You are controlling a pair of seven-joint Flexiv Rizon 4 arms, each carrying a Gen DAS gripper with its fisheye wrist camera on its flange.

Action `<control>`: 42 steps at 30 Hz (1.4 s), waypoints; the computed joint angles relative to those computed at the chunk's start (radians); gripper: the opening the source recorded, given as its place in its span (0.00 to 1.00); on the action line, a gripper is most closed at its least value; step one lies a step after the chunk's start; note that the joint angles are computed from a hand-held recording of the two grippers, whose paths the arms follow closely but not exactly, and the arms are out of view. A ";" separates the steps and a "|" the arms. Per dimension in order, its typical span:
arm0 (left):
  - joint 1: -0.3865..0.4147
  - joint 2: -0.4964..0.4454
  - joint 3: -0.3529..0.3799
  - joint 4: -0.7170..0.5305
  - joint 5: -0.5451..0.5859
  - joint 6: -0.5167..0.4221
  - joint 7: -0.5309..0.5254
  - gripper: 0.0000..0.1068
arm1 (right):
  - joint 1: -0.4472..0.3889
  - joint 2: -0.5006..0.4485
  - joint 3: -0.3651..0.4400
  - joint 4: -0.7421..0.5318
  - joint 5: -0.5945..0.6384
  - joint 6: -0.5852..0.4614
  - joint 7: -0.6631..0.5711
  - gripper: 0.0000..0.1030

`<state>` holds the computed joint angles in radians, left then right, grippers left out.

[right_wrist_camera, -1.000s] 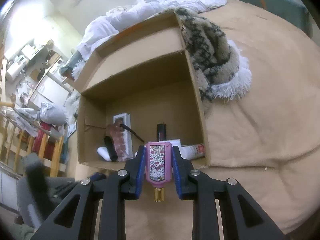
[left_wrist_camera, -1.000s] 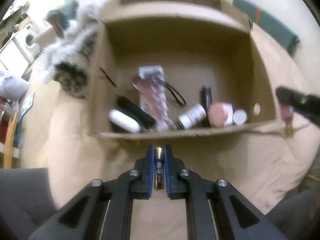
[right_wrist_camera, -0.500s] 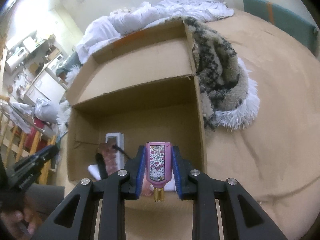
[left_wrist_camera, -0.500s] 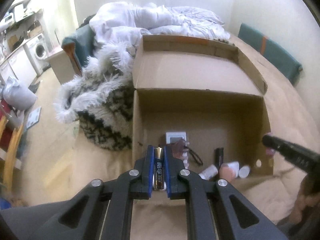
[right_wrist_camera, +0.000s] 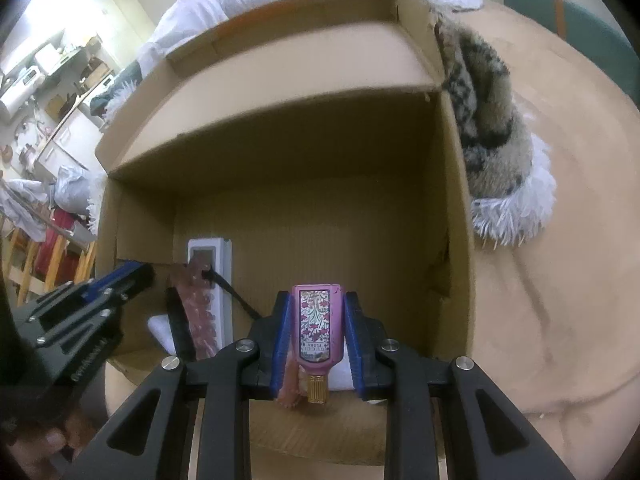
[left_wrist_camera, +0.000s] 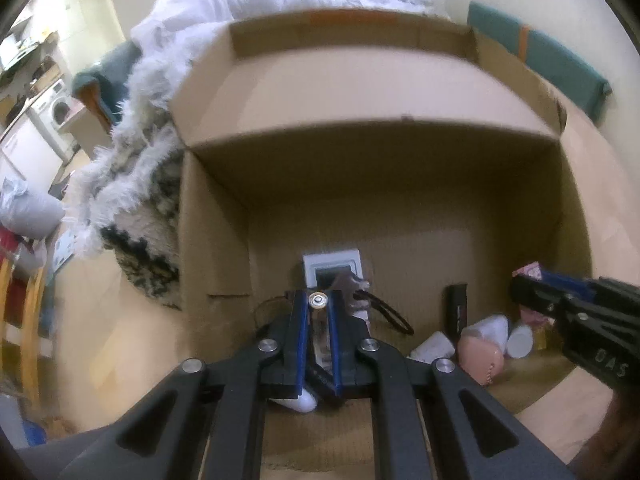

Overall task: Organize rigid objects
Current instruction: 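Carry the perfume bottle and battery over the box, then lower the perfume bottle and battery into the box and open both grippers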

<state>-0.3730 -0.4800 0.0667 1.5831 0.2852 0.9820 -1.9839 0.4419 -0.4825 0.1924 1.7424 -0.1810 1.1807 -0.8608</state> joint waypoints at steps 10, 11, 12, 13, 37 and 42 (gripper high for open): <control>0.004 0.003 -0.016 0.007 -0.022 -0.021 0.029 0.25 | 0.003 0.015 -0.012 0.022 0.005 0.054 0.031 0.27; -0.001 0.009 -0.011 0.008 -0.014 -0.021 0.024 0.34 | 0.002 0.019 -0.015 0.027 0.005 0.066 0.039 0.32; -0.007 0.017 -0.004 0.011 -0.004 -0.017 0.012 0.59 | 0.004 0.024 -0.019 0.034 0.005 0.082 0.052 0.43; -0.016 0.032 0.008 0.018 0.015 -0.003 -0.013 0.75 | 0.007 0.031 -0.026 0.044 0.002 0.100 0.070 0.53; 0.075 0.376 -0.011 0.441 0.075 0.321 -0.075 0.96 | 0.141 0.355 -0.259 0.428 -0.947 0.220 0.966 1.00; 0.083 0.394 -0.026 0.395 0.321 0.260 -0.293 0.96 | 0.096 0.344 -0.196 0.435 -0.990 0.202 1.034 1.00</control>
